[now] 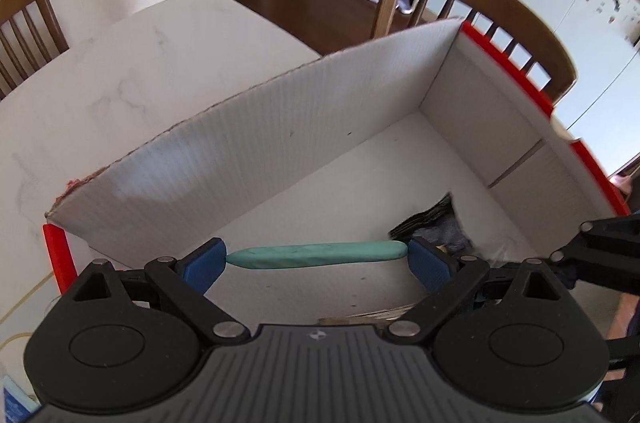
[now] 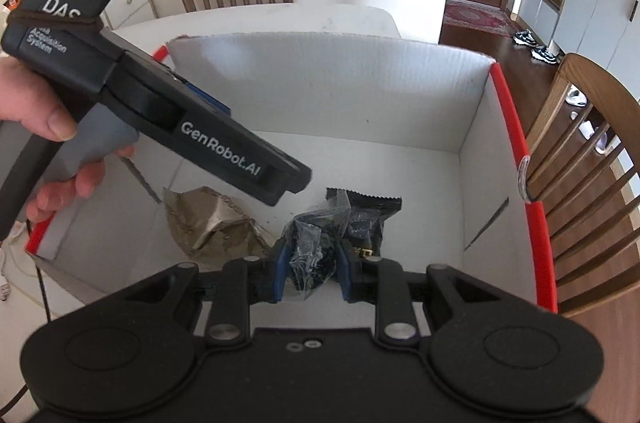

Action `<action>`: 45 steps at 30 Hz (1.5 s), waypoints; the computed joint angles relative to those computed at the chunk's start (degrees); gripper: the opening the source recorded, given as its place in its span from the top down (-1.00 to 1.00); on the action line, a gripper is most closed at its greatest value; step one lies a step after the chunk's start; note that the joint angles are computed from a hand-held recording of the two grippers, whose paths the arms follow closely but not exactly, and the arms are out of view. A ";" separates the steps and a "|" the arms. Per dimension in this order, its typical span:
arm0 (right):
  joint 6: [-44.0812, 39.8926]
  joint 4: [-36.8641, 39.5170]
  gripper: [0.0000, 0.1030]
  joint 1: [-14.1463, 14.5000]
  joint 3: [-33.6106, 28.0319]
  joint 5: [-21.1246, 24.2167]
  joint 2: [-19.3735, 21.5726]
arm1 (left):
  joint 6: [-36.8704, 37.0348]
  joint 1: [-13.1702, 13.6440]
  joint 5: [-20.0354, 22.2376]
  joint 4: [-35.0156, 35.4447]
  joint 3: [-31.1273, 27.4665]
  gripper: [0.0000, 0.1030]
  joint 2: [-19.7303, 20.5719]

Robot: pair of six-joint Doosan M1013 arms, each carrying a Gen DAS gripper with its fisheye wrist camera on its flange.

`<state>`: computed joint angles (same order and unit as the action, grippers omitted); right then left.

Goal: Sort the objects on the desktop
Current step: 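Lower the clear bag into the shoebox with the right tool while the left tool lowers the teal stick, then open the right tool to drop the clear bag while the left tool releases the teal stick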

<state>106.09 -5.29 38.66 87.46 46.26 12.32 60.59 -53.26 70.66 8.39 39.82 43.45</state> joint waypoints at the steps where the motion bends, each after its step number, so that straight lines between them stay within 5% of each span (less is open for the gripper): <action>1: 0.02 -0.38 0.52 0.04 -0.12 0.32 0.18 | 0.43 0.06 0.38 -0.31 -0.36 -0.90 0.23; 12: -2.69 2.69 0.52 -0.46 -0.11 -0.07 0.86 | -0.33 0.89 5.99 -3.36 -5.72 -0.90 3.53; 27: -3.11 4.17 0.04 -1.25 0.66 -1.44 -0.24 | -1.56 1.32 10.02 -6.27 -9.27 -0.90 5.75; 34: -2.74 3.52 -0.25 -1.14 1.43 -2.47 -1.25 | -3.45 1.54 8.46 -7.56 -7.59 -0.90 4.76; 45: -1.01 2.64 -0.28 -1.11 2.03 -2.88 -2.61 | -4.52 0.77 4.63 -7.09 -4.90 -0.95 2.81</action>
